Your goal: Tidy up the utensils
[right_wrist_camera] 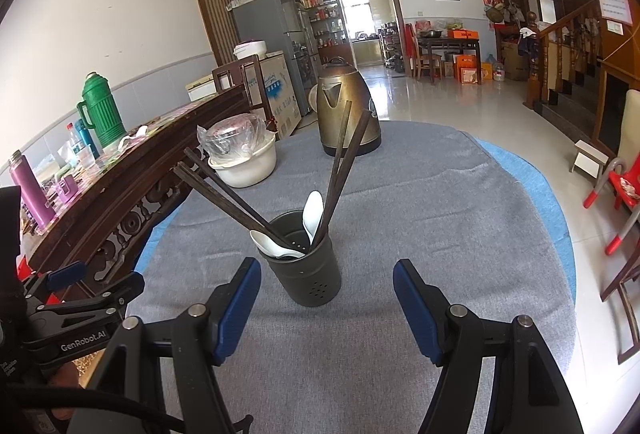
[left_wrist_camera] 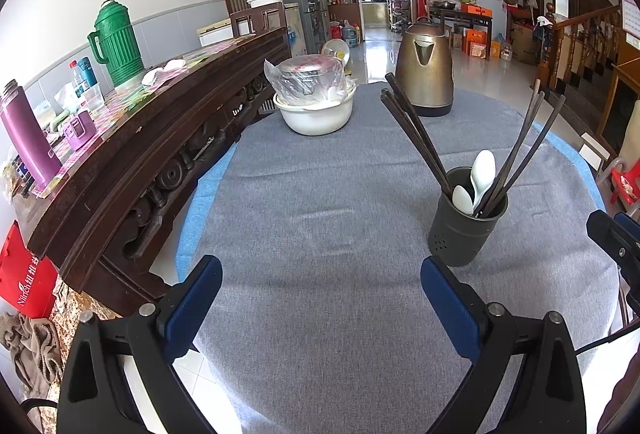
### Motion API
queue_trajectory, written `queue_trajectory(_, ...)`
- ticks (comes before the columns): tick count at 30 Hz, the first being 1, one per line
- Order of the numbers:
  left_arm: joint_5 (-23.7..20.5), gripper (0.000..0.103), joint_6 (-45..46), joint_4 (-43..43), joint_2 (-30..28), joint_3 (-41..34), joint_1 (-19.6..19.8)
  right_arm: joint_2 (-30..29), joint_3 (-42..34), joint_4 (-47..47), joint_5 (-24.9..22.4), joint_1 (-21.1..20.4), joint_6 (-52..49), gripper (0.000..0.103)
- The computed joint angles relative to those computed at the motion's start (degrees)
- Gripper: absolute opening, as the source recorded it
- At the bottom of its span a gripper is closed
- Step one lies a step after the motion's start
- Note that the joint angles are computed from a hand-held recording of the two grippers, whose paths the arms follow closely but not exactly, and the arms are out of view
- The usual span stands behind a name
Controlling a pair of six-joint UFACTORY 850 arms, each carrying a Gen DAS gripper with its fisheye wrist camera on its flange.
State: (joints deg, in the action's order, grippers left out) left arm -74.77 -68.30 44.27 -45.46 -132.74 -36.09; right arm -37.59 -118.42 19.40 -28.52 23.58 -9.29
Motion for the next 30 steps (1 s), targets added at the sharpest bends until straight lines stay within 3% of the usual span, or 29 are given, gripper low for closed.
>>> queue_trajectory(30,-4.62,0.099,1.04,1.86,-2.05,-4.92,-1.47,4.06,5.36,4.66,4.1,-0.95,-4.74,0.073)
